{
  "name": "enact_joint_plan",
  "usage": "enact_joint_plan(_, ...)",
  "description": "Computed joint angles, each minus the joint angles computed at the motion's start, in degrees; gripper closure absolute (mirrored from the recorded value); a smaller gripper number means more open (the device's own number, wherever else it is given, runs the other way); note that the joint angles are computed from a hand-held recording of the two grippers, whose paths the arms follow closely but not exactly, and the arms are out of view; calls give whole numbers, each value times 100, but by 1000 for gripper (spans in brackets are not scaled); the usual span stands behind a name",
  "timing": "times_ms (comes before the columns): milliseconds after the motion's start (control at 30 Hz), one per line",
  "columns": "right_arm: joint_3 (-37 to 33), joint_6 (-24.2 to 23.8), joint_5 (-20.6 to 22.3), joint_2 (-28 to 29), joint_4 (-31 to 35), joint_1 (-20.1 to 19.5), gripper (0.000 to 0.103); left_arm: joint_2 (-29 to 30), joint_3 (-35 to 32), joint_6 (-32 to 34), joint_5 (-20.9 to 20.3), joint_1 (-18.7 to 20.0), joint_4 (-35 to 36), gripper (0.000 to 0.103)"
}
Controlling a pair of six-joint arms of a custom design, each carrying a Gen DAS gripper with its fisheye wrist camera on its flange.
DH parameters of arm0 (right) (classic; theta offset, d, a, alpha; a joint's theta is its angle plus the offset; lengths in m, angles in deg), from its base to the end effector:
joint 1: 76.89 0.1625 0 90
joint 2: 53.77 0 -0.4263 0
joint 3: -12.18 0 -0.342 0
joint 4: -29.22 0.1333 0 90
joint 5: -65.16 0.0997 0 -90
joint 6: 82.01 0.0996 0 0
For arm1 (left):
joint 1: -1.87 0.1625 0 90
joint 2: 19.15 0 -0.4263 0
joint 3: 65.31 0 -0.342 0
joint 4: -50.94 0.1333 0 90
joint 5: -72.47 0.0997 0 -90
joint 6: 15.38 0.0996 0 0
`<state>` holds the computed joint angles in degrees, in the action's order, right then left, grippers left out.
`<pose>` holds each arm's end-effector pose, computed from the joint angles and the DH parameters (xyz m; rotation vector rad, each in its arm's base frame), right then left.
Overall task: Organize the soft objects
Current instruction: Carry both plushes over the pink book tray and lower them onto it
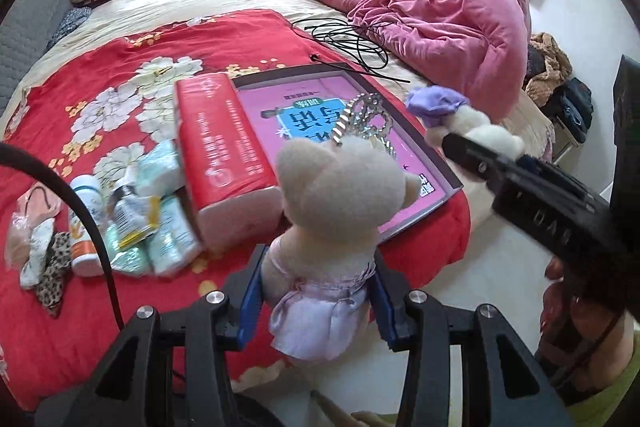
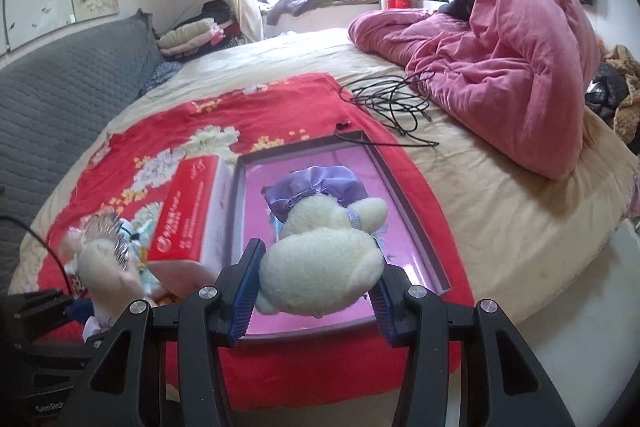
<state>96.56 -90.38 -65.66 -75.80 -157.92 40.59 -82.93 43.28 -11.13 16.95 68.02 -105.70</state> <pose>0.3737 -0.5707 0.0144 0.4717 -2.3657 0.8882 -0.0505 -0.5834 0.2648 0.4702 2.5063 -0.6182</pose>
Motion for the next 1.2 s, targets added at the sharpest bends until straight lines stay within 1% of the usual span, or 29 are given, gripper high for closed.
enact_joint_plan(100,22,-126,58,5,43,-128,52,264,-139,-46,71,-20,-44,56)
enact_joint_plan(167,56,-89,164,-29,113,-224,52,439,-249,-91,123,-22,-64,56)
enact_joint_plan(233,74,-133,175,-43,136,-319,52,612,-377,-108,121,-14,-107,56)
enact_joint_plan(500,-41,-614,257,18,283,-584,52,1203,-767,40,300,18,-330,56)
enact_joint_plan(800,-179,-619,445,66,622,-841,52,1701,-1300,-52,397,203,-142,56)
enact_joint_plan(1033,-280,-624,455,127,776,-938,52,1926,-1674,-199,490,324,188,55)
enact_joint_plan(1200,-469,-596,381,244,1033,-973,52,1972,-1723,-262,510,351,308,54)
